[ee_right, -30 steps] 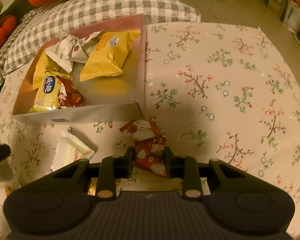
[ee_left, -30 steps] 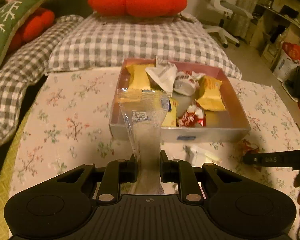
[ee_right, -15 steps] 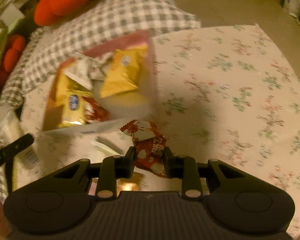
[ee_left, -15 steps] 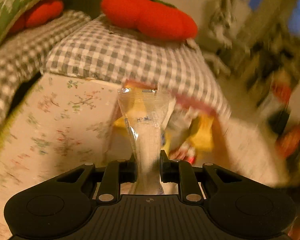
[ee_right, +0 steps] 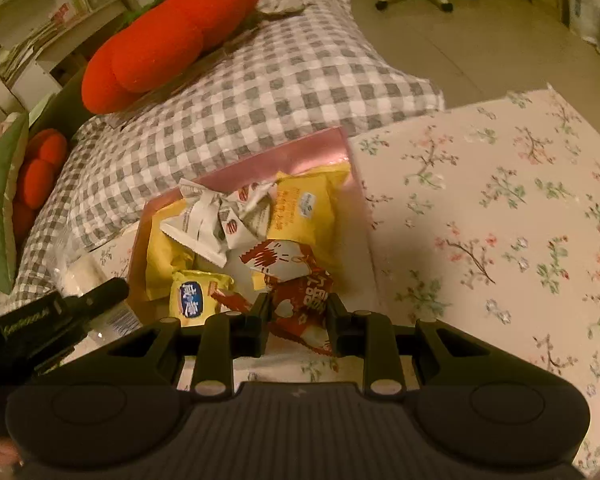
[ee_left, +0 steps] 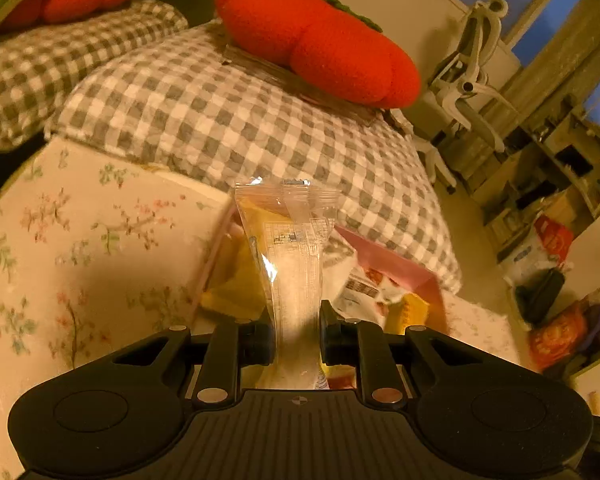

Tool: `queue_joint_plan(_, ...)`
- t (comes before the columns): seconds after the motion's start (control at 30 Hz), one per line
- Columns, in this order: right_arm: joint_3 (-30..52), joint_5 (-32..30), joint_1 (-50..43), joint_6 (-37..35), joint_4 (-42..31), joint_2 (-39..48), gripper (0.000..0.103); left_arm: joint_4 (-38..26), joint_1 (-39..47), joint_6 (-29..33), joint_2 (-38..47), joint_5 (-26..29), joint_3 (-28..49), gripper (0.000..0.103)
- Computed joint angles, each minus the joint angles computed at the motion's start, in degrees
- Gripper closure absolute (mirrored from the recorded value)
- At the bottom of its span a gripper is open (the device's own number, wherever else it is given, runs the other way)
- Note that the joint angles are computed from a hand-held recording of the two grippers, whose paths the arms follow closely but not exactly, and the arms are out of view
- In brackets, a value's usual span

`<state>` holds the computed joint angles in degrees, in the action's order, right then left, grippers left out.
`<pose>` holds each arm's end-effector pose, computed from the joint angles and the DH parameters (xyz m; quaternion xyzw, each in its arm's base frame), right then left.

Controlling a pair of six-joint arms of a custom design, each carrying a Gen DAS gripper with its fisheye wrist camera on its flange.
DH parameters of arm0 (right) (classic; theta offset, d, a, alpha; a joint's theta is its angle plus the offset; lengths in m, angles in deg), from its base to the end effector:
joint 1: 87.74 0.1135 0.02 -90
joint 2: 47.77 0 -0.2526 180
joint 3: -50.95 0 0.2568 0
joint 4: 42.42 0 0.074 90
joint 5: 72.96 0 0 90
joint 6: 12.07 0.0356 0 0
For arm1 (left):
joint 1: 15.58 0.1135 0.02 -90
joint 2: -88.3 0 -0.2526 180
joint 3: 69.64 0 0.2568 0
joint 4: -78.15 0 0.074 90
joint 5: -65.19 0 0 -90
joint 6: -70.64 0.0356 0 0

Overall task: Organize snacks
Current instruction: 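Carry both snacks over the silver box and open both grippers inside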

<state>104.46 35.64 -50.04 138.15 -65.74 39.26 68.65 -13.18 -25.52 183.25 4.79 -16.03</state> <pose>0.2284 0.1622 0.1338 0.2299 0.9186 0.1107 0.3017 0.3014 -0.0050 0.1142 0.0174 0.9148 -0.2512 0.3159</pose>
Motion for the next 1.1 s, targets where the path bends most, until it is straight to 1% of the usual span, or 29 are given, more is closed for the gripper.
queue_joint_plan(0.07,0.3,1.0,0.1,-0.6,1.1,1.2,0.077,0.2,-0.6,1.9,1.8,-0.8,1.1,0.085)
queue_joint_plan(0.17,0.3,1.0,-0.1,-1.8,3.0,2.5,0.077,-3.5,-1.7,5.5,4.6,-1.6,3.8,0.084)
queue_joint_plan(0.23,0.6,0.7,0.0,-2.2,3.6,3.7,0.077,-3.7,-2.3,6.6,5.3,-2.5,3.8,0.082)
queue_joint_plan(0.3,0.9,0.7,0.3,-2.1,4.0,4.5,0.077,-4.0,-2.9,8.0,5.0,-4.3,3.8,0.078)
queue_joint_plan(0.33,1.1,1.0,0.4,-2.0,3.8,4.5,0.076,-3.7,-3.0,8.1,4.6,-5.1,3.6,0.071)
queue_joint_plan(0.37,1.0,1.5,0.6,-1.7,3.8,4.2,0.076,-3.3,-2.9,7.8,4.1,-5.5,3.2,0.059)
queue_joint_plan(0.43,0.1,1.8,0.4,-0.9,4.9,3.4,0.074,-3.7,-2.3,6.5,3.1,-5.6,3.1,0.047)
queue_joint_plan(0.53,-2.1,0.0,-0.1,1.3,7.4,2.0,0.074,-4.5,-1.5,6.4,1.2,-5.8,2.7,0.046)
queue_joint_plan(0.57,-2.8,-1.2,-0.3,2.0,8.2,1.7,0.074,-4.6,-1.4,6.7,0.5,-6.5,2.5,0.046)
queue_joint_plan(0.63,-2.8,-1.6,0.0,2.7,8.0,1.2,0.074,-5.3,-1.6,7.0,-0.9,-8.1,2.1,0.046)
queue_joint_plan(0.73,-2.4,0.5,1.1,2.9,5.6,-0.7,0.074,-6.6,-0.8,7.8,-3.8,-8.7,1.2,0.046)
queue_joint_plan(0.87,-2.8,3.0,2.1,5.4,2.6,-3.8,0.073,-9.6,-0.1,9.7,-8.3,-10.4,-0.1,0.037)
queue_joint_plan(0.97,-2.1,3.5,3.2,6.9,0.8,-5.1,0.072,-13.3,2.1,10.4,-10.7,-8.7,-0.6,0.032)
queue_joint_plan(1.1,2.2,4.2,5.9,5.2,-4.5,-4.1,0.068,-18.1,4.4,11.8,-12.5,-7.8,0.0,0.031)
